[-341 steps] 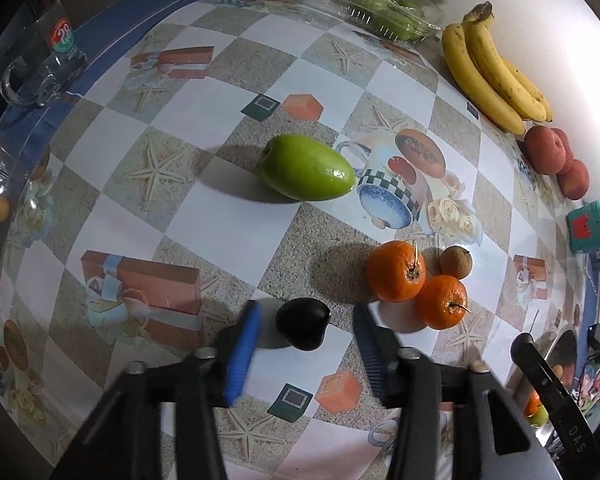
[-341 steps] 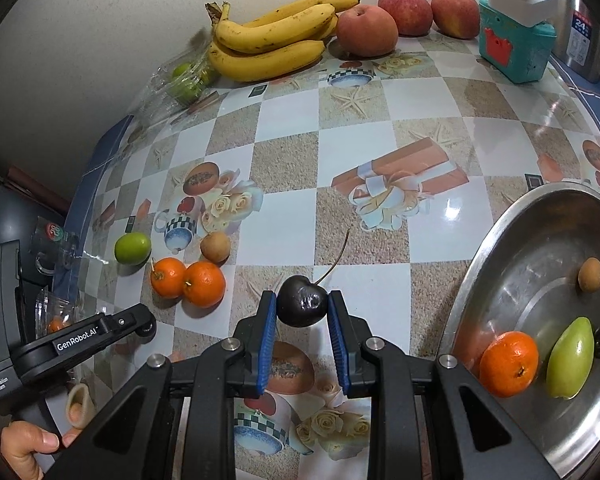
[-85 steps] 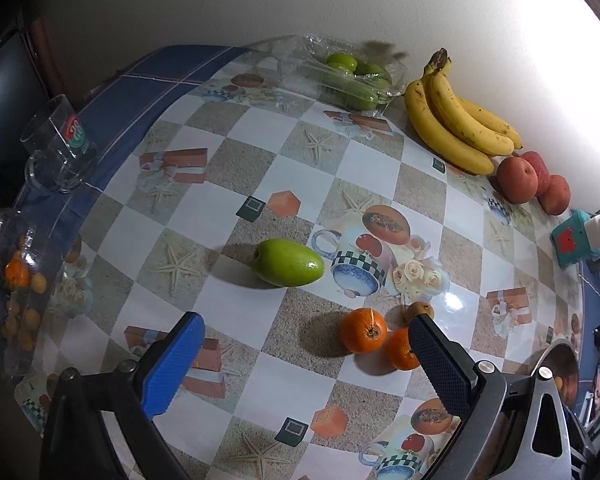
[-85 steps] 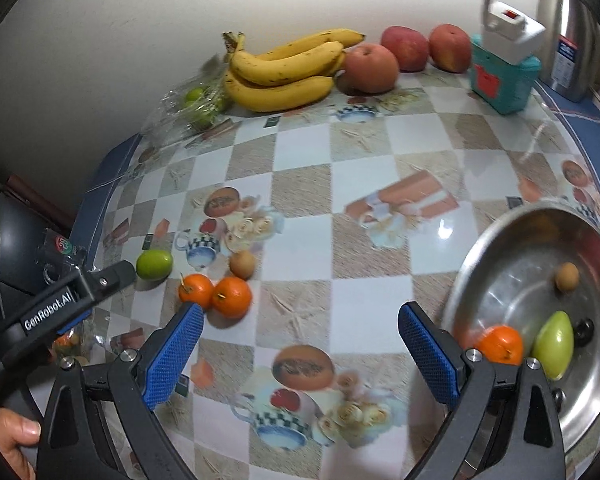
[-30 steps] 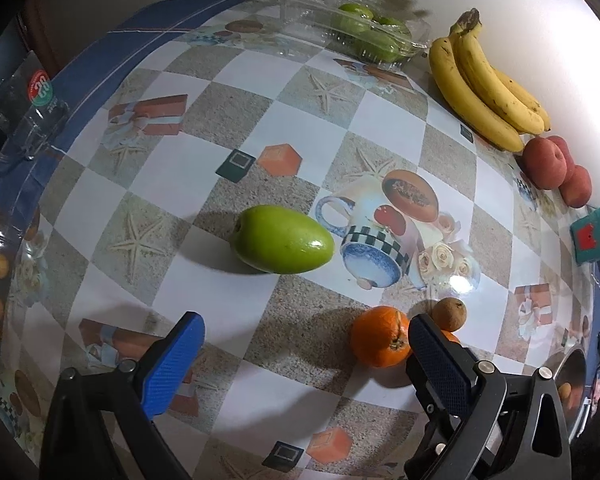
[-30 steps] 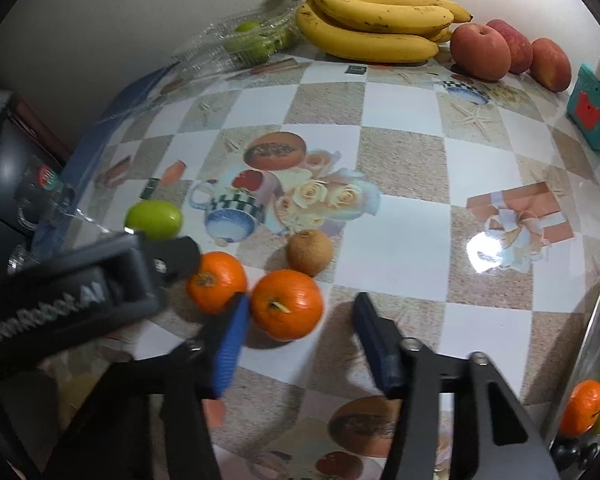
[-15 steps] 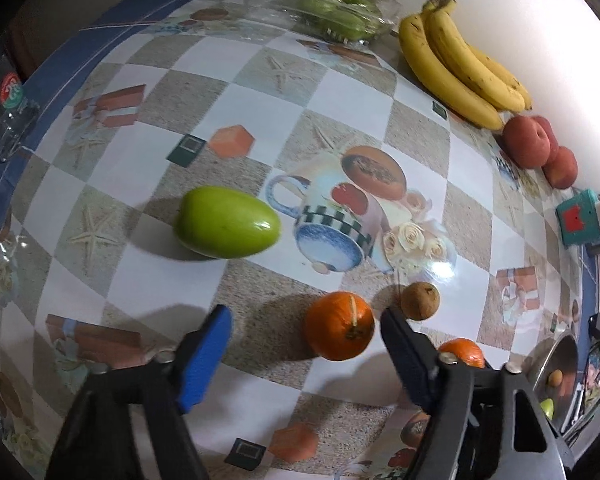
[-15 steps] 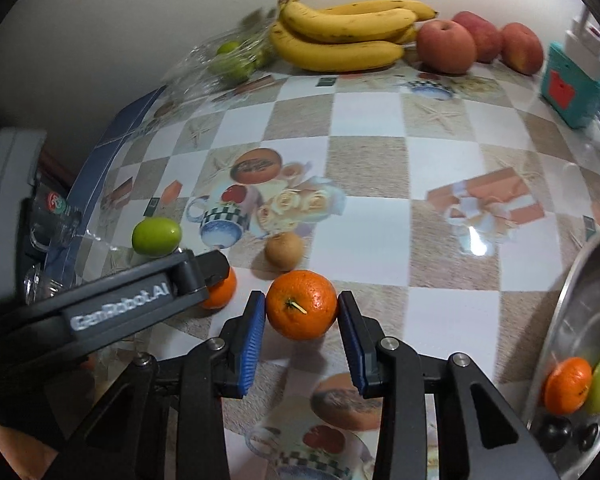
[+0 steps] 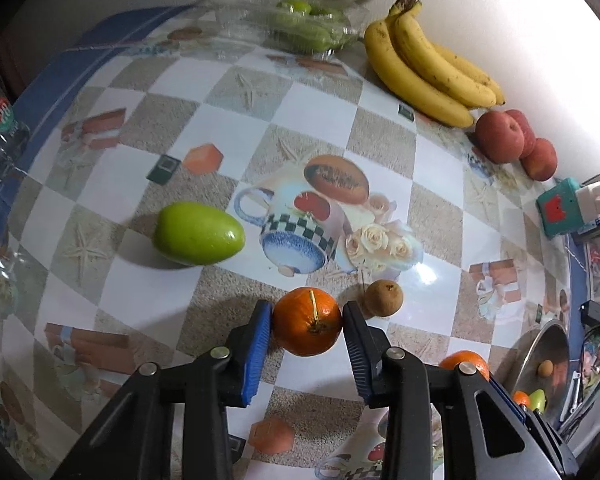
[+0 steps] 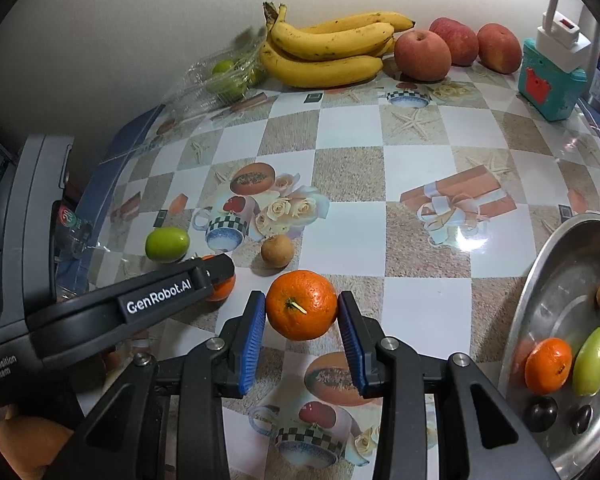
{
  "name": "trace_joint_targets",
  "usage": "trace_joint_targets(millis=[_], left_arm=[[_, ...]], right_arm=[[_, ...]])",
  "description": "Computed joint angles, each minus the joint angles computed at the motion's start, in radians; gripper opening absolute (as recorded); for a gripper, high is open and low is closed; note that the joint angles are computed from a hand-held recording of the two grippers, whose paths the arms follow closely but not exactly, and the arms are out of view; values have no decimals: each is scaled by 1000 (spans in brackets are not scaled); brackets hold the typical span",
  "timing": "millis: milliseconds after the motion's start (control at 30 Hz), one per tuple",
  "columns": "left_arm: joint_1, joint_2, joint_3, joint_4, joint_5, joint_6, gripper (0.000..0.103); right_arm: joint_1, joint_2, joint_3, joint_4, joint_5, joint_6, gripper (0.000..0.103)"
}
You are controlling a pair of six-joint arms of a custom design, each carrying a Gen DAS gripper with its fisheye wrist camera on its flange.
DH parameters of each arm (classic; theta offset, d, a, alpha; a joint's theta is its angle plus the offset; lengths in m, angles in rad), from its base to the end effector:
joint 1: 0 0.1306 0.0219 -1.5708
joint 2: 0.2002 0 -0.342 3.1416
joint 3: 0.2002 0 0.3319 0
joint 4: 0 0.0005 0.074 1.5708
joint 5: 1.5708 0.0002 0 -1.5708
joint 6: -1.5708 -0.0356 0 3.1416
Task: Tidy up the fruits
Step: 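Close the right gripper on one tangerine while the left gripper grasps the other tangerine, then carry both tangerines over the steel basin with both grippers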
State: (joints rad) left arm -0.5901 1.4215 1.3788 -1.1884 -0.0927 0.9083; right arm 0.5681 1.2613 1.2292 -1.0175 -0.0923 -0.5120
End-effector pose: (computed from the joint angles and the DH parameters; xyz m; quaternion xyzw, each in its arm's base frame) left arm 0.3399 -0.2243 0.3547 -0.1637 0.9709 -0.0816 0.1547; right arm 0.3109 0.2018 0.3649 -0.0389 0.9645 0.1706 0.1978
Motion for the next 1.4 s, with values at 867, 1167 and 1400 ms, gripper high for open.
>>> trace_joint_targets(millis=[867, 1167, 1400], left_arm=[[-183, 60, 180, -18, -26, 0, 39], [-272, 163, 292, -40, -30, -50, 39], [-326, 220, 346, -13, 4, -83, 39]], right_arm=[[-291, -180, -67, -123, 56, -67, 38], [-444, -225, -101, -144, 33, -55, 38], [-542, -253, -117, -145, -10, -38, 38]])
